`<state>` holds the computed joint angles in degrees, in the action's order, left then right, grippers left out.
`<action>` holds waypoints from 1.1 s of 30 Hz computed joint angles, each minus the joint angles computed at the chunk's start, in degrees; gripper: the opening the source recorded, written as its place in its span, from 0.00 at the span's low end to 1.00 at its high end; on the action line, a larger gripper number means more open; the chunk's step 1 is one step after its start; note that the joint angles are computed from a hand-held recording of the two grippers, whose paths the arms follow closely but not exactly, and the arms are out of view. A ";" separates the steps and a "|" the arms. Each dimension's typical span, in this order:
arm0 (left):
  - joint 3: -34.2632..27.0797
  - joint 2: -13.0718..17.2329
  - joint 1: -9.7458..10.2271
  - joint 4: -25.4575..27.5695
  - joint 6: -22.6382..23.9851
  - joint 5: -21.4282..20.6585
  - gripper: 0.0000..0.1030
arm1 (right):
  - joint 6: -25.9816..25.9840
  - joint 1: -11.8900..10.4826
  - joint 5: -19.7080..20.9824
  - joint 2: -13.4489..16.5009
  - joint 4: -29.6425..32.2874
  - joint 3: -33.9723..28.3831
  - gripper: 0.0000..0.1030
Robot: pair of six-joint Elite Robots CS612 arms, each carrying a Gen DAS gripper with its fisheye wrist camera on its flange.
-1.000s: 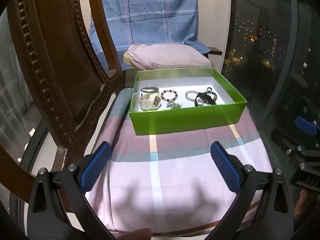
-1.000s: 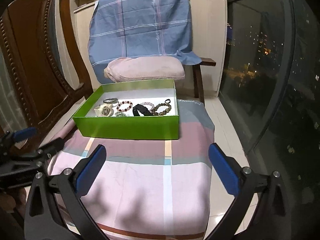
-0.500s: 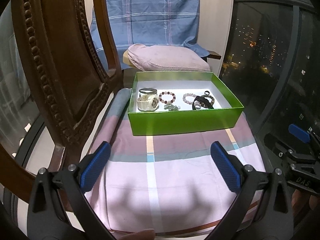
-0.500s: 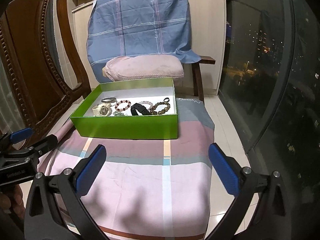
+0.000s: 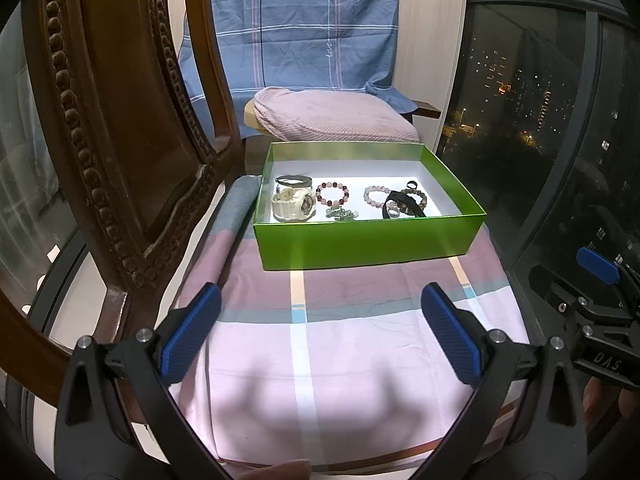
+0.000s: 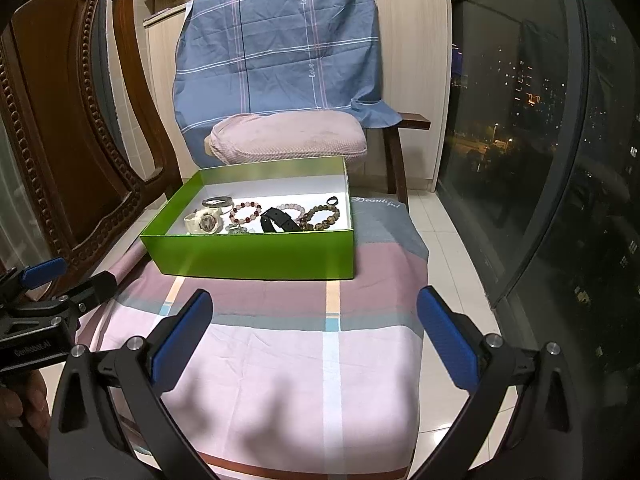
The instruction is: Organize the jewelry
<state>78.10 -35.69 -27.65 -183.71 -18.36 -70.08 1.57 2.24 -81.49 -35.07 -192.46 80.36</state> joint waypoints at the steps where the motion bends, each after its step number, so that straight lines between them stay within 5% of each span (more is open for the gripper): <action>1: 0.00 0.00 -0.01 0.05 -0.11 0.09 0.96 | 0.06 0.03 -0.04 0.06 0.04 -0.11 0.97; 33: -0.14 0.18 0.06 0.14 -0.21 -0.70 0.96 | 0.33 0.04 0.19 0.21 0.28 -0.29 0.97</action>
